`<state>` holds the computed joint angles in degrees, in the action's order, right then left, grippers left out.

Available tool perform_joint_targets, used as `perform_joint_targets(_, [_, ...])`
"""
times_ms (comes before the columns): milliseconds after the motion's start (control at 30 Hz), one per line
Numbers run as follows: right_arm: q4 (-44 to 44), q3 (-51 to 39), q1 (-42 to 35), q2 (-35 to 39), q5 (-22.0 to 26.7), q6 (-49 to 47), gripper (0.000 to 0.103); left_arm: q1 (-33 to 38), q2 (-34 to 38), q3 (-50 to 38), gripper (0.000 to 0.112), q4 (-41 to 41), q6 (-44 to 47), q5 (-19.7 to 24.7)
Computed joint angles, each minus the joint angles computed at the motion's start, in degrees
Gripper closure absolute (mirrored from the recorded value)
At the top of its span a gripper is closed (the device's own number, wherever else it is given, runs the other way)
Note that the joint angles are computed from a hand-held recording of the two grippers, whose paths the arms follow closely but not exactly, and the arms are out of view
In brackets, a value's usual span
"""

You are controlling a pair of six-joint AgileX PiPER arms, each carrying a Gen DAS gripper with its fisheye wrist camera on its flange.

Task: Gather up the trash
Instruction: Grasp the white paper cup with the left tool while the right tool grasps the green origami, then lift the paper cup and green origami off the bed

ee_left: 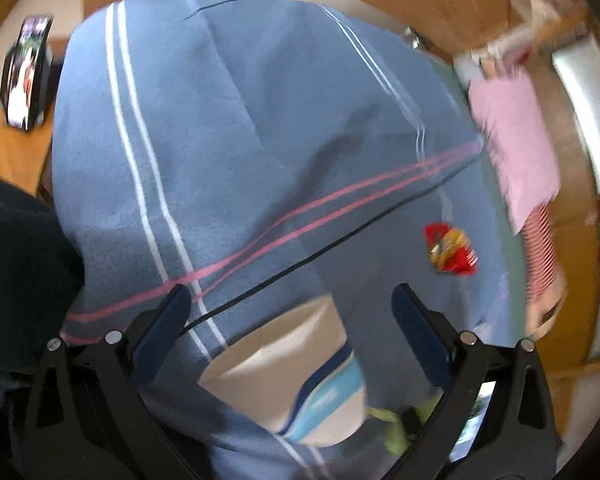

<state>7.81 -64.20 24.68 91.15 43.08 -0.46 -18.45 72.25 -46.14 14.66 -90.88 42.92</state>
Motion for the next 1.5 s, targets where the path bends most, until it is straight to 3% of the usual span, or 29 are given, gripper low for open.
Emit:
perform_joint_targets(167, [8.7,11.8,-7.2,-11.6,-1.6,-3.4,0.077,-2.1,10.6,-8.4,0.013,-6.9,17.4,5.0])
perform_joint_targets(400, [19.7,20.1,-18.1,-21.5,1.5,-13.6,0.077,-7.3,20.0,-16.0,0.012,-2.8,19.7,13.7])
perform_joint_targets(533, [21.5,23.4,-21.5,-26.8,2.9,-14.8,0.077,-9.2,21.8,-17.6,0.014,-1.1,20.6,15.0])
perform_joint_targets(700, [23.9,27.3,-26.8,-31.3,4.4,-17.4,0.077,-11.6,19.6,-16.1,0.046,3.0,18.1,12.2])
perform_joint_targets(733, [24.2,27.9,-28.3,-32.1,5.1,-18.4,0.077,-11.8,19.0,-15.6,0.059,3.1,18.2,11.1])
perform_joint_targets(1033, [25.3,31.7,-30.4,-33.6,3.8,-19.0,0.077,-15.8,15.0,-13.0,0.061,8.6,14.4,9.8])
perform_joint_targets(1167, [21.3,32.2,-27.8,-36.3,1.7,-14.4,0.077,-22.8,14.3,-14.4,0.061,20.5,7.5,14.9])
perform_joint_targets(1333, [12.7,31.8,-21.4,-39.5,-1.2,-4.5,0.077,-29.2,14.3,-16.1,0.061,28.1,4.5,21.5])
perform_joint_targets(1500, [3.9,31.0,-16.4,-44.6,-2.4,4.9,0.077,-32.5,15.4,-17.8,0.061,34.7,3.5,24.2])
